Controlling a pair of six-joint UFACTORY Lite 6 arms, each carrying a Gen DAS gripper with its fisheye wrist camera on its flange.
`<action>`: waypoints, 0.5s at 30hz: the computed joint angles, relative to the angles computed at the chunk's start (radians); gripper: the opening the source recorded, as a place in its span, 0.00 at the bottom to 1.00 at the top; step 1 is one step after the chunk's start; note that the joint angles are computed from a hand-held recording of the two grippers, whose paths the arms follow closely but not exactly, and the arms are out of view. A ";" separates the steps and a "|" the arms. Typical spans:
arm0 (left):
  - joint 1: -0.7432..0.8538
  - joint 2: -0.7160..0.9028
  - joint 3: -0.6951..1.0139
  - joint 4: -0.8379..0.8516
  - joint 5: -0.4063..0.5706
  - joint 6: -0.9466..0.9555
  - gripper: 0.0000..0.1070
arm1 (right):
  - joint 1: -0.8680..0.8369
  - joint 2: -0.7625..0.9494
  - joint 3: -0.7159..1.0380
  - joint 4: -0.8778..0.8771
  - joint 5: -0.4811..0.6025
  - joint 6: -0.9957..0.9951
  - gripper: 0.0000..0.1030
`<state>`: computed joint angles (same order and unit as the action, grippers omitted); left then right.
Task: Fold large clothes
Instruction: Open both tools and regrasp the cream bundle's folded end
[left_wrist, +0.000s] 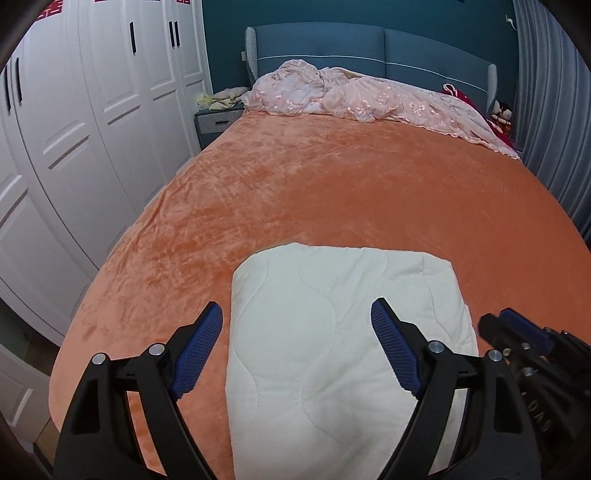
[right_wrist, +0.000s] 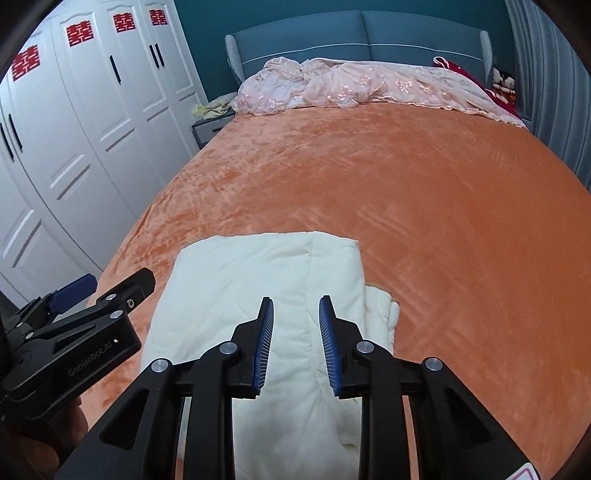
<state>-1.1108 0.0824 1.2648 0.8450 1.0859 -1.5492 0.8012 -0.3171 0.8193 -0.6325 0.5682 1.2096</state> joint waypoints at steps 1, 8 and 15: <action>0.012 0.025 0.022 0.000 -0.002 0.006 0.75 | -0.001 0.046 0.020 -0.017 -0.011 0.012 0.23; 0.109 0.121 0.018 -0.028 -0.116 0.009 0.75 | -0.048 0.234 0.035 -0.111 -0.112 0.087 0.23; 0.178 0.168 -0.082 -0.036 -0.244 -0.031 0.74 | -0.083 0.326 -0.013 -0.259 -0.200 0.238 0.23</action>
<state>-0.9326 0.2508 1.1825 0.8092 0.8420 -1.5805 0.7181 0.0094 0.8067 -0.8913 0.3678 1.4478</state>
